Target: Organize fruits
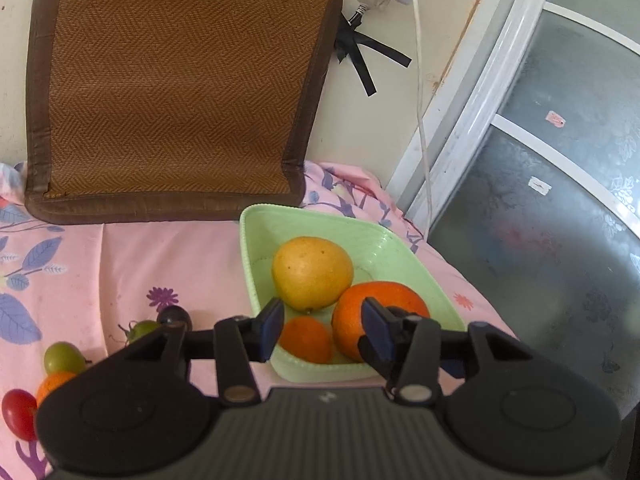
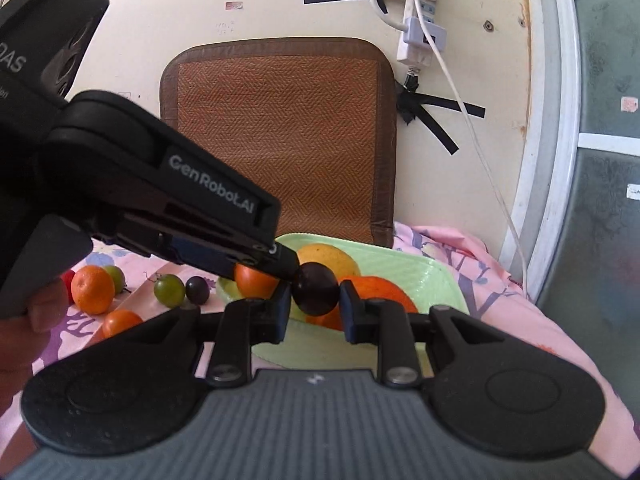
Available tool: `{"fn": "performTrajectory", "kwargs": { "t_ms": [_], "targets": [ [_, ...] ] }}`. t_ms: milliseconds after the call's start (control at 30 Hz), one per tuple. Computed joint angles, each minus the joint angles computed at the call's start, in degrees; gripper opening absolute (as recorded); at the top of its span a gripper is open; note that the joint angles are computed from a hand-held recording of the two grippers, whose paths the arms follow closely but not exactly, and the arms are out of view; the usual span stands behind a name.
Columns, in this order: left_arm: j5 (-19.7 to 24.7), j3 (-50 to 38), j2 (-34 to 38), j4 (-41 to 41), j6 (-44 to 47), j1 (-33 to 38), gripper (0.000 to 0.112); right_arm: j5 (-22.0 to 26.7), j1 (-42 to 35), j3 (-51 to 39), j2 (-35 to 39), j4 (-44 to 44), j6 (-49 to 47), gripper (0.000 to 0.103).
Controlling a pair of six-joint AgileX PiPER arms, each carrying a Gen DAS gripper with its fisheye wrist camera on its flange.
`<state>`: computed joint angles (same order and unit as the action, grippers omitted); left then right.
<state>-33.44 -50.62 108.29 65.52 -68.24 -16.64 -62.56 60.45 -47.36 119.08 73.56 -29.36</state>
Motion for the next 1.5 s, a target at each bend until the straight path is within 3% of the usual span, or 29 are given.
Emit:
{"fn": "performTrajectory", "kwargs": {
  "t_ms": [200, 333, 500, 600, 767, 967, 1133, 1333, 1500],
  "targets": [
    [-4.04, 3.90, -3.54, -2.55, 1.98, 4.03, 0.049, -1.65, 0.48, 1.24, -0.03, -1.13, 3.14, 0.031],
    [-8.89, 9.48, -7.25, -3.77, 3.83, 11.96, 0.049, -4.02, 1.76, 1.70, 0.58, -1.07, 4.39, 0.031],
    [-10.75, 16.52, -9.94, -6.08, 9.52, 23.31, 0.049, -3.90, 3.55, 2.89, -0.50, -2.15, 5.57, 0.031],
    [-10.91, 19.23, -8.93, -7.12, 13.70, 29.06, 0.049, -0.89, 4.41, 3.28, -2.01, -4.05, 6.28, 0.031],
    [-9.69, 20.57, -5.16, -8.96, 19.33, 32.70, 0.049, 11.54, 3.68, 0.86, -3.11, -10.06, 10.05, 0.031],
    [-10.54, 19.11, -3.11, -4.89, 20.74, 33.00, 0.049, 17.67, 3.58, -7.22, 0.05, -5.79, 1.03, 0.031],
    [-7.31, 17.03, -2.99, -3.28, 24.75, 29.17, 0.055, 22.25, 0.67, -10.43, 0.76, -3.90, 0.00, 0.031],
    [-4.45, 13.86, -1.83, 1.57, 24.26, 26.33, 0.055, 24.90, -0.96, -12.12, 1.86, -3.11, 1.87, 0.033],
    [-2.36, 12.08, -1.21, -1.11, 27.72, 24.21, 0.055, 24.88, -0.67, -14.17, 2.88, -0.91, -2.16, 0.034]
  ]
}}
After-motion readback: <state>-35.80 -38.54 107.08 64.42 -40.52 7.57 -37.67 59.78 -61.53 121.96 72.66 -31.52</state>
